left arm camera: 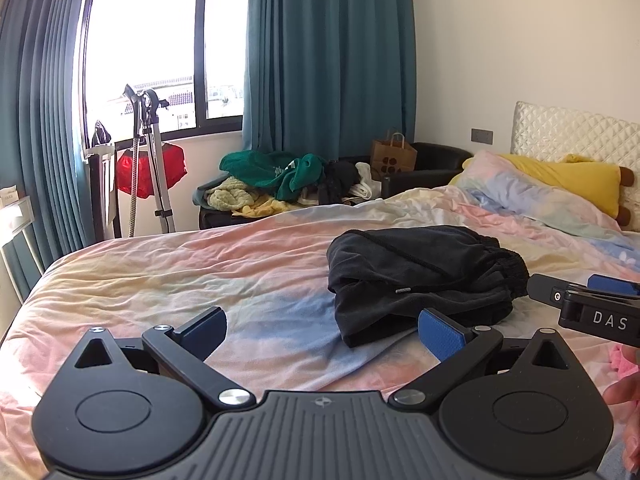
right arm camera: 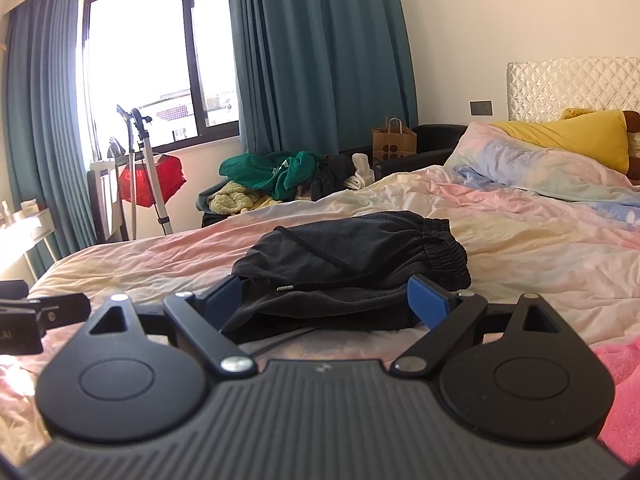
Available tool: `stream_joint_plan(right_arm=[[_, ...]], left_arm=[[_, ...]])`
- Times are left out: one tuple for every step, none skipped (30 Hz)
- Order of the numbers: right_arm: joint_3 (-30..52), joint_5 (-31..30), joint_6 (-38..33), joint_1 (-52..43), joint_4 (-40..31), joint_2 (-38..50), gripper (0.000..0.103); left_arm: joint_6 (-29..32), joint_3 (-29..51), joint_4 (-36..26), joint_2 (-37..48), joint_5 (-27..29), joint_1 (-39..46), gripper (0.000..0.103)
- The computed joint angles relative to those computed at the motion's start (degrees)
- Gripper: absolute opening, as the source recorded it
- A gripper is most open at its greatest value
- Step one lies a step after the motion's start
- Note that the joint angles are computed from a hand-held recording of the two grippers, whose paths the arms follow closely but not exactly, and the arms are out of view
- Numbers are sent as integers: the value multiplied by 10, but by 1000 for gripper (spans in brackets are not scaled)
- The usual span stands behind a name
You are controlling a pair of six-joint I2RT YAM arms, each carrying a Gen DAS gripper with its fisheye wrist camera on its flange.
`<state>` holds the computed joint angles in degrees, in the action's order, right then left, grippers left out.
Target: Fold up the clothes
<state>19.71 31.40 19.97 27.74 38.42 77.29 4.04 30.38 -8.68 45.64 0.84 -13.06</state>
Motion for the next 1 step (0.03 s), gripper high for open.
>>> stream_joint_plan(right_arm=[[0,0,0,1,1,0,92]], left_arm=[[2,0,-1,0,-1,0,103]])
